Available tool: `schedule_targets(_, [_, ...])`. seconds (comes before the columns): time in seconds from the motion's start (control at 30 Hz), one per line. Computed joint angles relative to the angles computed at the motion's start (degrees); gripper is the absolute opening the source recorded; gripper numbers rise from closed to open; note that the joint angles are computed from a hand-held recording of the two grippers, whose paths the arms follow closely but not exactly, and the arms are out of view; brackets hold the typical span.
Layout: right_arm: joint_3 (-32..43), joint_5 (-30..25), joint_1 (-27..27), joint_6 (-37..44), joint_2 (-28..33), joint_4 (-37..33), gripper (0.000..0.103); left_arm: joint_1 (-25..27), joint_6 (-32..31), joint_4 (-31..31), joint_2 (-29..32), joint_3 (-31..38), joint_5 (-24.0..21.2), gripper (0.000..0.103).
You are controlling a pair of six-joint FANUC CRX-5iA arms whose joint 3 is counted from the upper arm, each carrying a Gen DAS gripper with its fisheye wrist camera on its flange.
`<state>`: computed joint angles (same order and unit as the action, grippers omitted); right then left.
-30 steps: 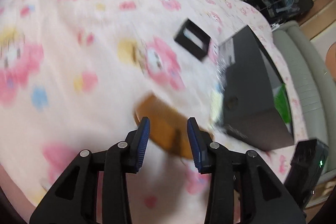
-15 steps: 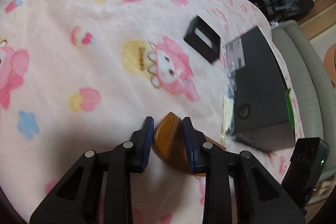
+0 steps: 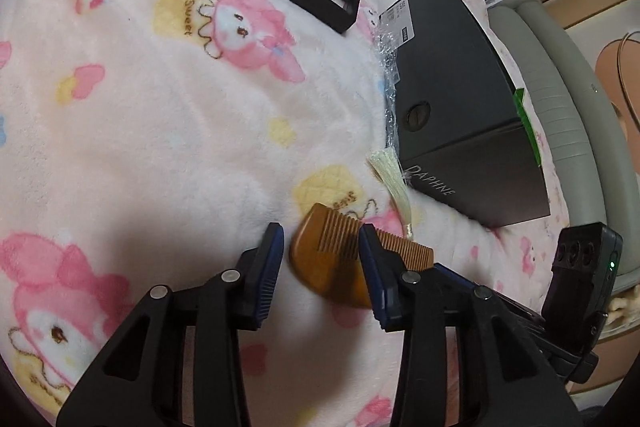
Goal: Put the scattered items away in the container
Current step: 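Lift the comb with the right gripper and carry it over the box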
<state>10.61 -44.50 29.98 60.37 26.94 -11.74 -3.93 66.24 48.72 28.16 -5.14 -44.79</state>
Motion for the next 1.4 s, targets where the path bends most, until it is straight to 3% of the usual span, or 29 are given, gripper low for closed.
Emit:
schedule_targets(0.07, [0.7,-0.1,0.1,0.6,1.0,-0.3,0.033,0.0,0.5,-1.1,0.6,0.6,-0.8,0.039])
schedule_targets(0.13, [1.6,-0.6,0.1,1.7,2.0,-0.9,0.035,-0.2,0.5,-1.7,0.6,0.6,-0.7,0.037])
schedule_targets(0.4, [-2.1,3.6,2.1,-3.0,-2.9,7.2,0.023,-1.0,-7.9,10.0,-4.3,-5.0,0.8,0.033])
schedule_targets(0.67, [-9.4,9.7,1.3,-6.7,-13.6,13.8,0.023,-3.4,-12.1,12.7,-7.9,-1.7,1.7,0.032])
schedule_targets(0.83, [-11.2,12.5,-0.6,-9.2,-17.4,17.6,0.023,-5.9,-11.9,11.6,-5.2,5.7,0.7,0.032])
schedule_targets(1.03, [-10.8,11.8,-4.0,-9.4,-19.3,21.7,0.023,-8.9,-9.7,11.2,0.8,16.4,-0.3,0.032])
schedule_targets(1.17, [-6.7,10.6,-6.7,-5.8,-17.4,22.0,0.023,-10.3,-5.8,8.8,5.6,25.4,-0.8,0.032])
schedule_targets(1.4, [-0.6,6.9,-9.9,-2.5,-11.9,18.9,0.023,-10.9,6.1,-0.4,15.5,40.3,-7.6,0.032])
